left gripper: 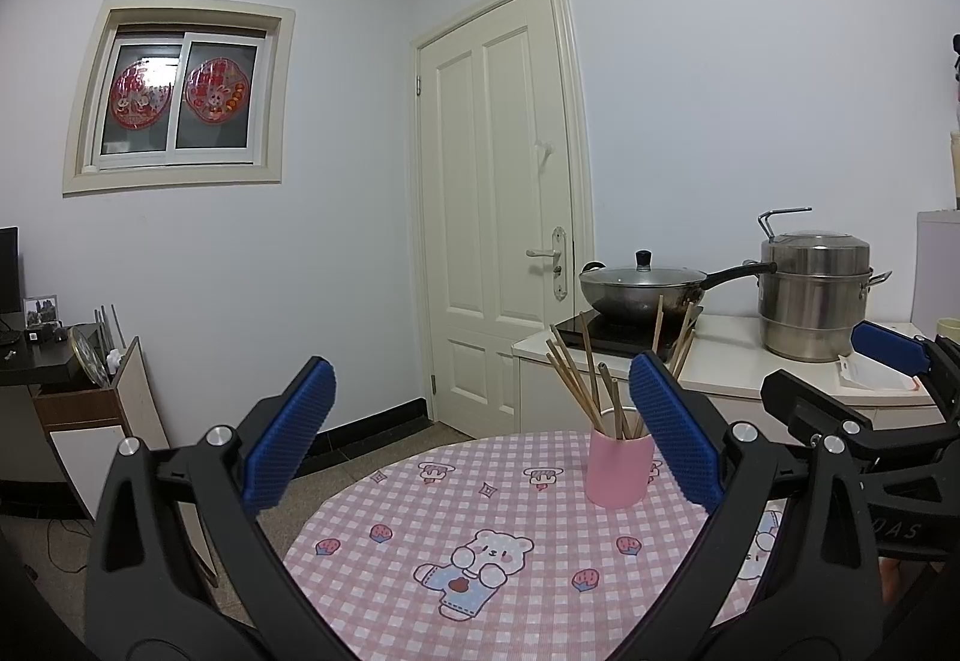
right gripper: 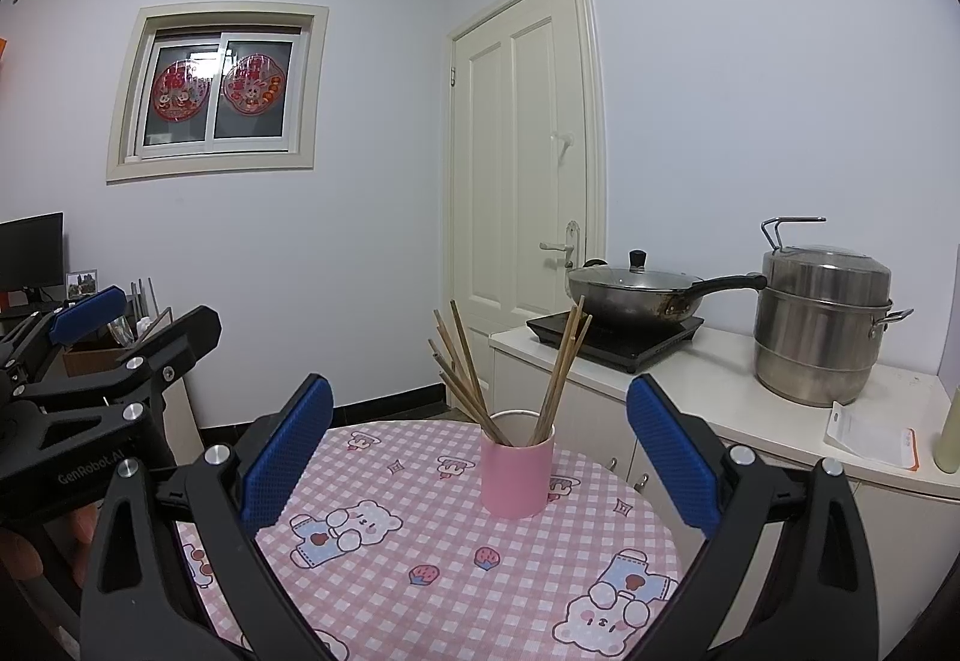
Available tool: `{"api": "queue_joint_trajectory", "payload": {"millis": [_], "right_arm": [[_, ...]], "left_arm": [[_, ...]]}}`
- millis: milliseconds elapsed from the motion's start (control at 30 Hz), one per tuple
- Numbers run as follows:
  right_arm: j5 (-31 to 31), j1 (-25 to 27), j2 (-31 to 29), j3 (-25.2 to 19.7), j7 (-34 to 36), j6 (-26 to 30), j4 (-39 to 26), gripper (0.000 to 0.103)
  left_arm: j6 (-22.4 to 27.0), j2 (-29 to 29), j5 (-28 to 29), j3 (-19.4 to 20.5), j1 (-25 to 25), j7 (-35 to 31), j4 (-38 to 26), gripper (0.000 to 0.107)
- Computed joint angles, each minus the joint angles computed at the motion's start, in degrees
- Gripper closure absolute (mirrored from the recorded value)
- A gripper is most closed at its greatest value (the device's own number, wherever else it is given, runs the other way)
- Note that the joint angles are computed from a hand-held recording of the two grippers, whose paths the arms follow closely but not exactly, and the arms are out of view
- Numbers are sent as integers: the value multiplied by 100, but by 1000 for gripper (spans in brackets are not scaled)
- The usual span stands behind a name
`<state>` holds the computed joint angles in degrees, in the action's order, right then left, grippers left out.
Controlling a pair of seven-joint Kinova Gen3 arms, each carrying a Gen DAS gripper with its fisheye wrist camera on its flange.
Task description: Organize utensils
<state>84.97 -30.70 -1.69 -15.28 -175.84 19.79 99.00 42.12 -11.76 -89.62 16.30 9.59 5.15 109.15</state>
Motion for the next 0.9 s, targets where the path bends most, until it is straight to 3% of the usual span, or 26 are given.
{"api": "queue_joint_trajectory", "payload": {"millis": [900], "right_arm": [[12, -35, 2, -20, -74, 45, 65, 8]], "left_arm": [[-106, 25, 57, -79, 28, -55, 2, 11]]}}
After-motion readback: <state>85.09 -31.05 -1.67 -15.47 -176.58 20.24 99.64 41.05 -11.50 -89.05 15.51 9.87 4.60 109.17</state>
